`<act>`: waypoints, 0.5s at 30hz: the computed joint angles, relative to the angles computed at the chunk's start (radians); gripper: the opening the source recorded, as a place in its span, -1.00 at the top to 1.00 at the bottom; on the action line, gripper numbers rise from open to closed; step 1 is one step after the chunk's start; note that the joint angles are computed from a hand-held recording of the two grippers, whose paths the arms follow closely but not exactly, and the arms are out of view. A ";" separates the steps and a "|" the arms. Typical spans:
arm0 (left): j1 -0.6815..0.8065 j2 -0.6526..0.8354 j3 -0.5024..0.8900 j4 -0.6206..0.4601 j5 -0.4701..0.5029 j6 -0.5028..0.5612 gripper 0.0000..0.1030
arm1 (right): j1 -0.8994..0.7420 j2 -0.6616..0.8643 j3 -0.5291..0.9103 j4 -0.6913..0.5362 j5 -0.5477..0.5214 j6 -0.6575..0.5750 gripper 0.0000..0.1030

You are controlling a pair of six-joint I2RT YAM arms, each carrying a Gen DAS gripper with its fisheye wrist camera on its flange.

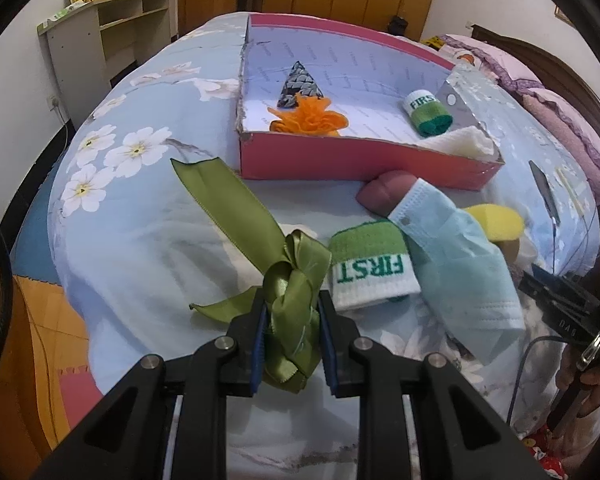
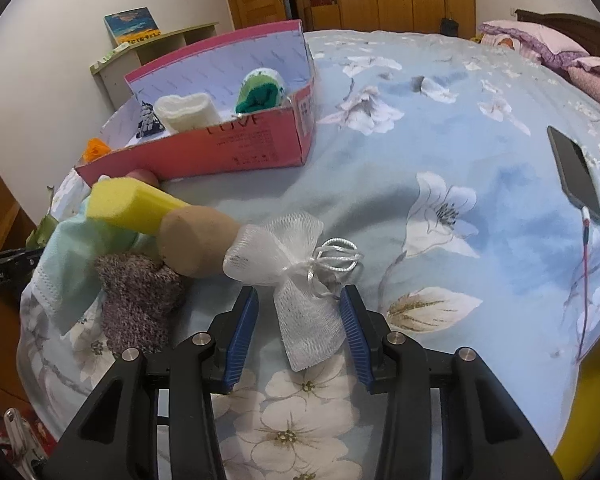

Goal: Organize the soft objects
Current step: 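Grasp the green satin ribbon with the left gripper while the right grasps the white mesh bag, then carry the ribbon and mesh bag into the pink box and open both grippers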

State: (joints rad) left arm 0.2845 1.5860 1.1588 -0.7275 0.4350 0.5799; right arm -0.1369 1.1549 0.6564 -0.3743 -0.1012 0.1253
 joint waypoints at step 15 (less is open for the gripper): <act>-0.001 -0.002 0.010 0.005 -0.006 -0.014 0.54 | 0.011 -0.081 -0.026 0.019 0.030 -0.002 0.75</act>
